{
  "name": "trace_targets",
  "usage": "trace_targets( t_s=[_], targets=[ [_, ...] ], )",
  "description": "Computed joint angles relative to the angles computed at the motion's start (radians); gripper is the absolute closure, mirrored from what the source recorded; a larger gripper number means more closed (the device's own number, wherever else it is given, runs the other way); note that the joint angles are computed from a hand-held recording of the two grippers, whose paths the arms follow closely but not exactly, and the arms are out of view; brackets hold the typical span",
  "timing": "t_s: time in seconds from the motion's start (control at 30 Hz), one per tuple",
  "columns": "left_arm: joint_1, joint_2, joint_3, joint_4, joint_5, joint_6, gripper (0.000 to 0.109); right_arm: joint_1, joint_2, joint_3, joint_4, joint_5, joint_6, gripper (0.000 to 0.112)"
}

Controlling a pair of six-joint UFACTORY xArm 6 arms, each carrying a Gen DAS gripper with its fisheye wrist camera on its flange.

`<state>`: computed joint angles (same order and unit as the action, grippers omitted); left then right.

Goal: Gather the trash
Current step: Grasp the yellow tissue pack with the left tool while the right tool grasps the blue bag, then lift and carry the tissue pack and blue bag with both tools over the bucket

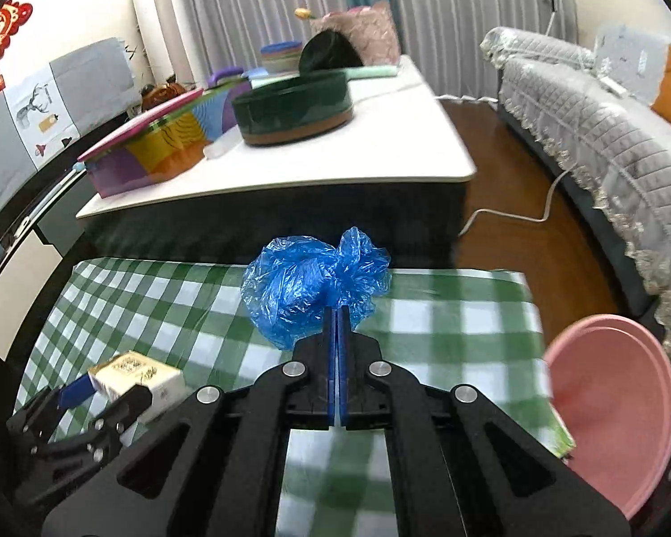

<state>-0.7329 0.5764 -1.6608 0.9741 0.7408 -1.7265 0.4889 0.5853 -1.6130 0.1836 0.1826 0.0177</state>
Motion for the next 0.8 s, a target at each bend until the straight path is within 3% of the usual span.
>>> trace_targets(
  t_s=[0.13,0.27,0.5,0.8],
  targets=[
    [-0.024,-0.011,-0.005,0.020,0.003,-0.010,0.038,-0.018,-0.139,0.172,-0.101,-0.034,0.102,0.111],
    [-0.047,0.001,-0.046,0.035,0.015,0.002,0.038,-0.045,-0.262,0.321,-0.292,-0.058,0.272,0.111],
    [-0.078,0.050,-0.142,0.009,0.007,0.050,0.038,-0.097,-0.462,0.501,-0.601,-0.027,0.592,0.111],
    [-0.089,0.033,-0.143,-0.001,-0.015,0.062,0.038,-0.114,-0.625,0.607,-0.742,0.030,0.754,0.111]
  ],
)
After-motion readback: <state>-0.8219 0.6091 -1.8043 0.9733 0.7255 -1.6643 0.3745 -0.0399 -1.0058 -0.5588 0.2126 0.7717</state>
